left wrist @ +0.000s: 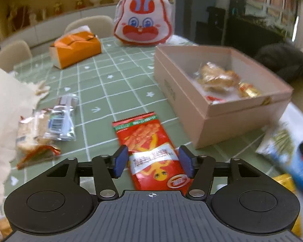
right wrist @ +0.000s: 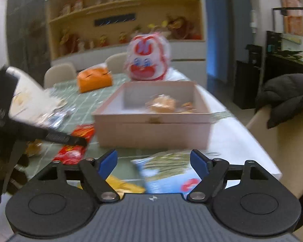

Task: Organize snacks
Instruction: 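Grasp the red spicy-strip packet with the left tool while the right reaches the yellow packet, then hold the red packet in the left tool while the right tool moves over the yellow chip bag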

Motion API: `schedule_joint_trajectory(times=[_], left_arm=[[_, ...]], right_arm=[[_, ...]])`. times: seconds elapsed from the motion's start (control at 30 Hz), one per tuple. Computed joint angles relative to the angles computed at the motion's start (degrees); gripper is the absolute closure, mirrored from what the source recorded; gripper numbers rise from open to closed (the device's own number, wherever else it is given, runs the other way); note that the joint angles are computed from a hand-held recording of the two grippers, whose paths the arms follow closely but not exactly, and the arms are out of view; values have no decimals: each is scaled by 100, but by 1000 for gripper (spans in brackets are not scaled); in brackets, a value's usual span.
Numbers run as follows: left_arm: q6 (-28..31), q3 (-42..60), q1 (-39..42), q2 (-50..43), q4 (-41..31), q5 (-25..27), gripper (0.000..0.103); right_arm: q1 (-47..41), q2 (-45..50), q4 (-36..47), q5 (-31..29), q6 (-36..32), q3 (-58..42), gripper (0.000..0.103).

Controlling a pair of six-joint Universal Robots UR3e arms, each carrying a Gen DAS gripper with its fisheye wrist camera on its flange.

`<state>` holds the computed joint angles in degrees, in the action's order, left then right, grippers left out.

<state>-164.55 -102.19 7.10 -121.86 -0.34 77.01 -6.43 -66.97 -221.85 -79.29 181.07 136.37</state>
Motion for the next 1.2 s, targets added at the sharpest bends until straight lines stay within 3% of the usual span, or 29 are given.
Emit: schedule_joint_trajectory(times=[0.03,0.13,0.23,0.3,0.5,0.63,0.83,1.07,1.2], left_arm=[[-81,5,50,-39,18,-49,32],[-277,-116,165,-34,191,-113,33],[-353,-612,280,194,534,-371,47],[-364,-1176,332,498,834,-482,50],[214,-3123,521,1828,1245,-881,53],[497,-3917,852,2657,962,-1145,53],[753,-4388,1327,3045,854,-1616,51],[1076,-4805,1786,3250,966,-2003,51],[1228,-4901,1970,3366,863,-2147,51]], right_arm=[[-82,109,-125,-50,120,-7,23],[-399,341,-351,205,437,21,23],[-617,444,-696,447,603,188,20],[-624,436,-584,426,594,184,18],[-521,426,-361,392,399,70,18],[-396,398,-378,240,230,97,18],[-366,197,304,268,-41,-69,18],[322,-5,498,-547,-718,18,18],[350,-488,567,-35,-808,530,18]])
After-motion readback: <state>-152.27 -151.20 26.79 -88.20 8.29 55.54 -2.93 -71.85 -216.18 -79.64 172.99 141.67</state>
